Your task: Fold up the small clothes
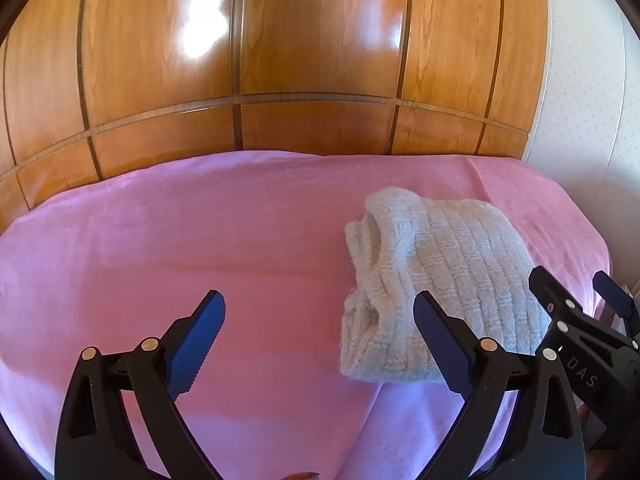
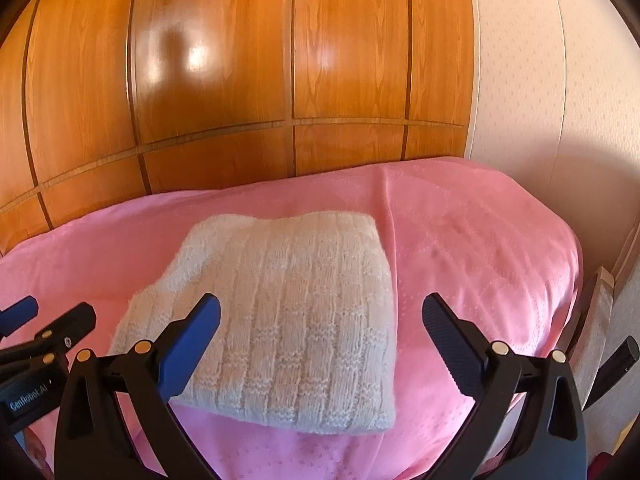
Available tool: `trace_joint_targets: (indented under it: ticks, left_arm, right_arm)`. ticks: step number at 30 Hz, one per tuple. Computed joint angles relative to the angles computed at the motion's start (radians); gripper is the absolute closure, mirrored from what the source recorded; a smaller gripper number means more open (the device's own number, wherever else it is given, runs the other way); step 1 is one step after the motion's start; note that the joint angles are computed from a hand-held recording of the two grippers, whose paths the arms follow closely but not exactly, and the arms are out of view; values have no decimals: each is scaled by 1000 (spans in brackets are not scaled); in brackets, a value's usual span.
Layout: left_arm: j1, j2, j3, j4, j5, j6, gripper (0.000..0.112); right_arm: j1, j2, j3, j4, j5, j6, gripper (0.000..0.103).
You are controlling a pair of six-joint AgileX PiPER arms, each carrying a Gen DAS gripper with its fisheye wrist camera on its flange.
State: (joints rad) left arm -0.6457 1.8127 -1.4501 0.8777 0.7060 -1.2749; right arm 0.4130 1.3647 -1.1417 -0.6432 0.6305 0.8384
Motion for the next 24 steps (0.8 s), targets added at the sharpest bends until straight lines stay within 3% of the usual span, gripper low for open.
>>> trace_joint_targets:
  ticks: [4, 24]
  left_arm:
    - [-10, -9, 11, 24, 2, -26, 14]
    - [-26, -52, 29, 43, 12, -48, 14]
  right_arm:
    - [4, -7, 9, -15, 0, 17, 2]
    - [2, -14, 2, 11, -12, -21, 2]
